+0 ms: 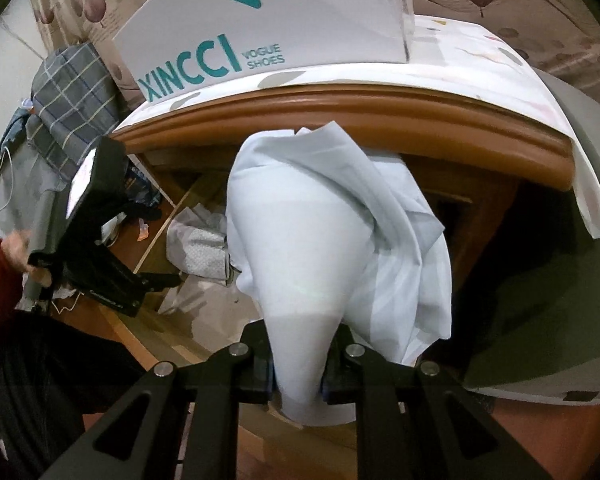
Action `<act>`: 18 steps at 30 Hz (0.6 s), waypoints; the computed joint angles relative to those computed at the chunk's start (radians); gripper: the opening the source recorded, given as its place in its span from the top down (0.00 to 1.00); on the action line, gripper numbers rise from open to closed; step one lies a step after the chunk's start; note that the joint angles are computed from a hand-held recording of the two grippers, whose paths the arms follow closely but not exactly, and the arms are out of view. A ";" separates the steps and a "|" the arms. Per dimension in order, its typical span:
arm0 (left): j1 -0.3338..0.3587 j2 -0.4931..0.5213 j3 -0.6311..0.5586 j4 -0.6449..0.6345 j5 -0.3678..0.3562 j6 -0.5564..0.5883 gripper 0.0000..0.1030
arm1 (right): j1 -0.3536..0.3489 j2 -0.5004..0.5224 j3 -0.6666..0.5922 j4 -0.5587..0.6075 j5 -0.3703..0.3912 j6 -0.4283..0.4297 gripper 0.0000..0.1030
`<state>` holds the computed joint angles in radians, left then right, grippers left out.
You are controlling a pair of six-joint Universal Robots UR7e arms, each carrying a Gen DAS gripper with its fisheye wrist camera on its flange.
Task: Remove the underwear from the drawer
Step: 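Reach into the drawer and grasp the grey hexagon-patterned cloth with the left gripper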
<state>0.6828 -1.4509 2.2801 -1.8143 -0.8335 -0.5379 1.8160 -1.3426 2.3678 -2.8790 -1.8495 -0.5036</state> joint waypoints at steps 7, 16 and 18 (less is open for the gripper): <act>0.041 0.061 -0.008 -0.024 0.017 0.154 0.06 | 0.005 -0.002 0.015 -0.017 0.001 -0.012 0.86; 0.129 0.125 -0.022 -0.066 0.058 0.218 0.08 | -0.020 -0.014 0.017 -0.019 0.029 -0.027 0.86; 0.151 0.135 -0.025 -0.074 0.071 0.224 0.08 | -0.022 -0.018 0.016 -0.010 0.034 -0.026 0.86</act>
<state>0.8342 -1.3163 2.2548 -1.8885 -0.7628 -0.3138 1.7938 -1.3603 2.3837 -2.8895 -1.8154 -0.5296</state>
